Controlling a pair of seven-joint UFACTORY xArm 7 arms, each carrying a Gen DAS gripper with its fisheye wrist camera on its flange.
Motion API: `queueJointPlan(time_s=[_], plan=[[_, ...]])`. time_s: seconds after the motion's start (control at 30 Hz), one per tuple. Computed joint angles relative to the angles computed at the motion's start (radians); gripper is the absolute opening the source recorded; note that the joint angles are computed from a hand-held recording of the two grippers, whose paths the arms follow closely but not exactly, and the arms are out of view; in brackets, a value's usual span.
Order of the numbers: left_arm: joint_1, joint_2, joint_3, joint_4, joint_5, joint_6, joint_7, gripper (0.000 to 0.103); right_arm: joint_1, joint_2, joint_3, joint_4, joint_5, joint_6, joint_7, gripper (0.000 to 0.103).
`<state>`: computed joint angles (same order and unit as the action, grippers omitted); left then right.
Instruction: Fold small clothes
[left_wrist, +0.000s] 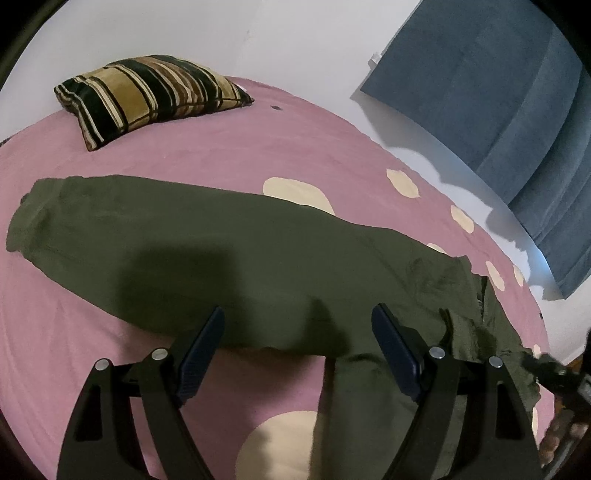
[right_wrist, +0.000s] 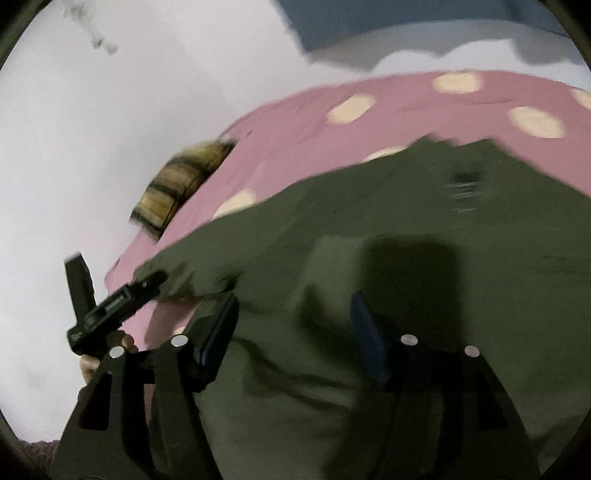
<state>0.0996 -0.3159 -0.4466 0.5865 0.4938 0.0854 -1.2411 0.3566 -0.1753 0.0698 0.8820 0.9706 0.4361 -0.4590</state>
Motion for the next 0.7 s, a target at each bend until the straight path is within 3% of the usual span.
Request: queueJointPlan(time_s=[0.17, 0.33, 0.4, 0.5, 0.57, 0.63, 0.7], plan=[[-0.001, 0.01, -0.005, 0.009, 0.01, 0.012, -0.014, 0.081, -0.153, -0.236, -0.104, -0.238, -0.135, -0.061, 0.14, 0.066], [0.007, 0.015, -0.022, 0.024, 0.051, 0.03, -0.05, 0.081, -0.276, -0.283, -0.229, -0.349, -0.238, -0.081, 0.278, 0.066], [-0.006, 0.021, -0.014, 0.029, 0.058, 0.039, -0.057, 0.081, -0.265, -0.263, -0.293, -0.358, -0.228, -0.058, 0.263, 0.066], [-0.026, 0.028, -0.003, 0.037, 0.075, 0.058, -0.073, 0.081, -0.201, -0.238, -0.378, -0.349, -0.11, 0.011, 0.134, 0.065], [-0.038, 0.033, 0.007, 0.042, 0.088, 0.066, -0.083, 0.081, -0.223, -0.217, -0.363, -0.342, -0.12, 0.055, 0.104, 0.058], [-0.049, 0.036, 0.016, 0.045, 0.104, 0.072, -0.093, 0.081, -0.254, -0.202, -0.333, -0.344, -0.138, 0.073, 0.098, 0.035], [-0.058, 0.039, 0.025, 0.048, 0.119, 0.076, -0.103, 0.081, -0.267, -0.188, -0.324, -0.344, -0.108, 0.086, 0.059, 0.026]])
